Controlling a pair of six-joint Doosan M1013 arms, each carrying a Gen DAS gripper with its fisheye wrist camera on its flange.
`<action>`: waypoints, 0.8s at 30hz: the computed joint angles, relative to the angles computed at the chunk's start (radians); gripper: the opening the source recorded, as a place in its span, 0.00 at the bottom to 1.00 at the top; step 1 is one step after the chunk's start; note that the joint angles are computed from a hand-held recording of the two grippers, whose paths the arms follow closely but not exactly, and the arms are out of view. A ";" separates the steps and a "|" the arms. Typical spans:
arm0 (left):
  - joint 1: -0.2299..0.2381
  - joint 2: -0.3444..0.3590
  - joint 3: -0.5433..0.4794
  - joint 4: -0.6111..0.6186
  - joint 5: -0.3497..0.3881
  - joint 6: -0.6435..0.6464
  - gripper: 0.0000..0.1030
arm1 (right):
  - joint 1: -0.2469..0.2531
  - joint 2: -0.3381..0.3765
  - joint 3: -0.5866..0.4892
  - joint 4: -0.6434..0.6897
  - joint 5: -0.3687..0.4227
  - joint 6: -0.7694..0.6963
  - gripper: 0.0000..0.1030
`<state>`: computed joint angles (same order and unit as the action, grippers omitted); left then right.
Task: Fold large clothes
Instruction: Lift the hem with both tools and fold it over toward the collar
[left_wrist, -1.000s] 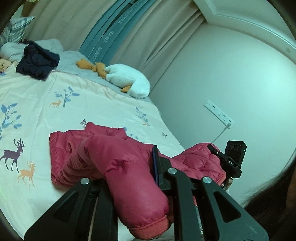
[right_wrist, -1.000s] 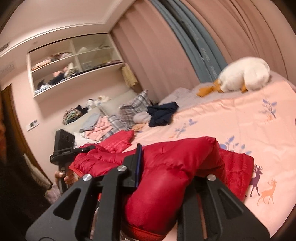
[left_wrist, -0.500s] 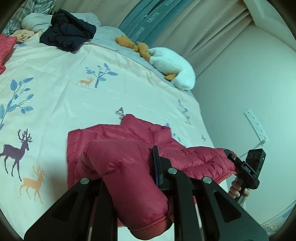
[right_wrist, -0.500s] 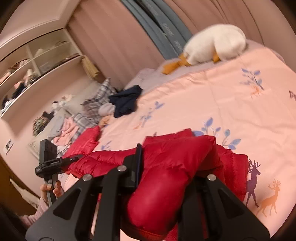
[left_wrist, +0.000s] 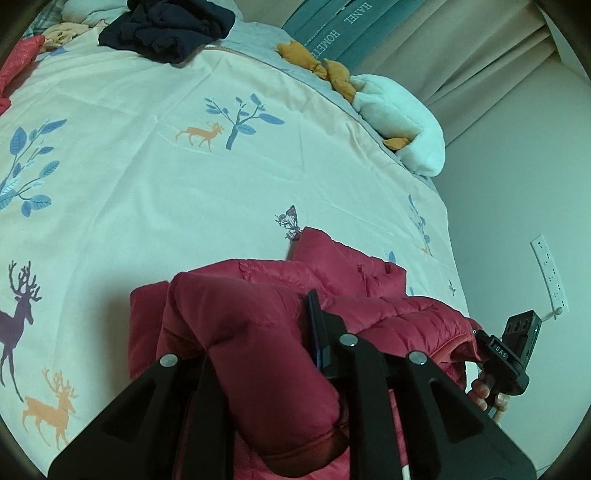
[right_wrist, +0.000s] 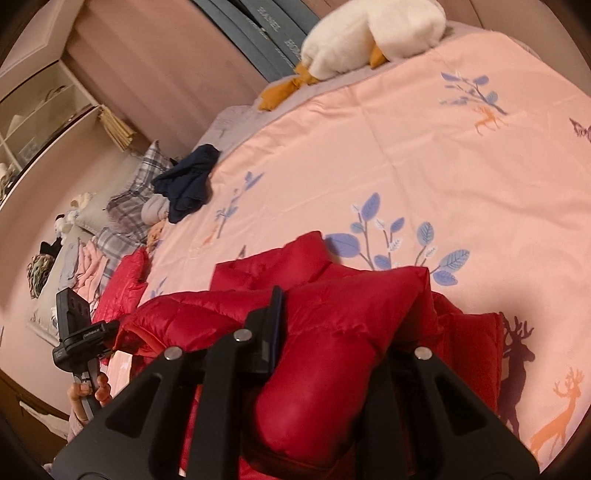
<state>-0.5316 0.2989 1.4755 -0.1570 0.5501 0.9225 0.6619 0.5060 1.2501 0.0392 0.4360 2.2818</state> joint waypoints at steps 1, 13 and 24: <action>0.004 0.009 -0.008 -0.008 0.008 0.003 0.18 | -0.004 0.005 -0.006 0.014 0.006 -0.005 0.17; 0.007 0.067 -0.066 0.043 0.069 -0.058 0.19 | -0.023 0.050 -0.054 0.063 0.068 0.014 0.17; -0.011 0.079 -0.086 0.149 0.102 -0.098 0.19 | -0.019 0.058 -0.067 0.023 0.088 0.045 0.17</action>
<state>-0.5426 0.3775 1.3897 -0.0076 0.6521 0.8243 0.6426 0.5637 1.1828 0.0624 0.5244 2.3271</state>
